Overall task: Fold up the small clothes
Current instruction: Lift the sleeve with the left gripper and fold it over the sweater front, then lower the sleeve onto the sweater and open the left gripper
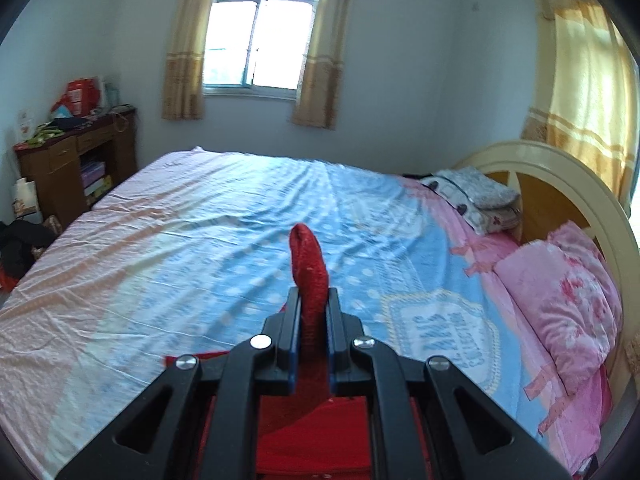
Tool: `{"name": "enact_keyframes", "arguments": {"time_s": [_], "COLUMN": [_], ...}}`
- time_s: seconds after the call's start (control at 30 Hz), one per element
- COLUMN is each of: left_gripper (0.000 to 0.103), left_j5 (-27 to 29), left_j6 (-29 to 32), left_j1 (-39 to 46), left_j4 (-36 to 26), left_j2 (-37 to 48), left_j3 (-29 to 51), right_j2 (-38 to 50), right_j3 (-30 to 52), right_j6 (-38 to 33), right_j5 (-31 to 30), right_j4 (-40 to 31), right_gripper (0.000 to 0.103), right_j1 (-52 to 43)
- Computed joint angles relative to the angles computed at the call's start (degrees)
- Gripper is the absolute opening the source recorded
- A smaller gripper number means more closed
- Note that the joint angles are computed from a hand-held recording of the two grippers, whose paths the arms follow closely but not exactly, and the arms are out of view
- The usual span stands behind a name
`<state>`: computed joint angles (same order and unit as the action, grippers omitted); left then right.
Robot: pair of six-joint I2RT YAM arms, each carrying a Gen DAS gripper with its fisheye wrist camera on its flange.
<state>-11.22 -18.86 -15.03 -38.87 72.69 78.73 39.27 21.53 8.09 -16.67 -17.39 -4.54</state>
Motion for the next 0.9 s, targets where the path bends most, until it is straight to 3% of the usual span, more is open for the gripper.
{"name": "enact_keyframes", "arguments": {"time_s": [0.37, 0.47, 0.6, 0.67, 0.7, 0.73, 0.9], "left_gripper": [0.011, 0.020, 0.026, 0.041, 0.057, 0.067, 0.073], "left_j5": [-9.9, -14.1, -15.2, -17.3, -18.3, -19.6, -25.0], "left_j6": [-0.5, 0.7, 2.2, 4.1, 5.0, 6.1, 12.4], "left_j1": [-16.8, -21.0, -24.6, -26.6, -27.5, -28.1, -23.5], "left_j4": [11.5, 14.4, 15.7, 17.3, 18.0, 19.0, 20.1], "left_j2": [10.0, 14.4, 14.2, 11.2, 9.1, 6.4, -5.2], "left_j3": [-9.7, -11.7, -15.0, -18.3, -20.3, -22.9, -34.6], "right_j2": [4.5, 7.6, 9.7, 9.9, 9.7, 9.4, 9.1], "right_j3": [0.4, 1.1, 1.7, 1.8, 1.8, 1.7, 1.6], "right_j6": [1.1, 1.1, 1.0, 1.1, 1.1, 1.0, 0.8], "right_j5": [-1.6, -4.1, -6.1, -6.2, -6.2, -6.2, -5.6], "right_j4": [1.2, 1.4, 1.4, 1.5, 1.4, 1.3, 1.7], "right_gripper": [0.075, 0.075, 0.075, 0.075, 0.075, 0.075, 0.075], "right_j1": [-5.6, -9.4, -12.5, -12.7, -12.9, -13.0, -12.2]}}
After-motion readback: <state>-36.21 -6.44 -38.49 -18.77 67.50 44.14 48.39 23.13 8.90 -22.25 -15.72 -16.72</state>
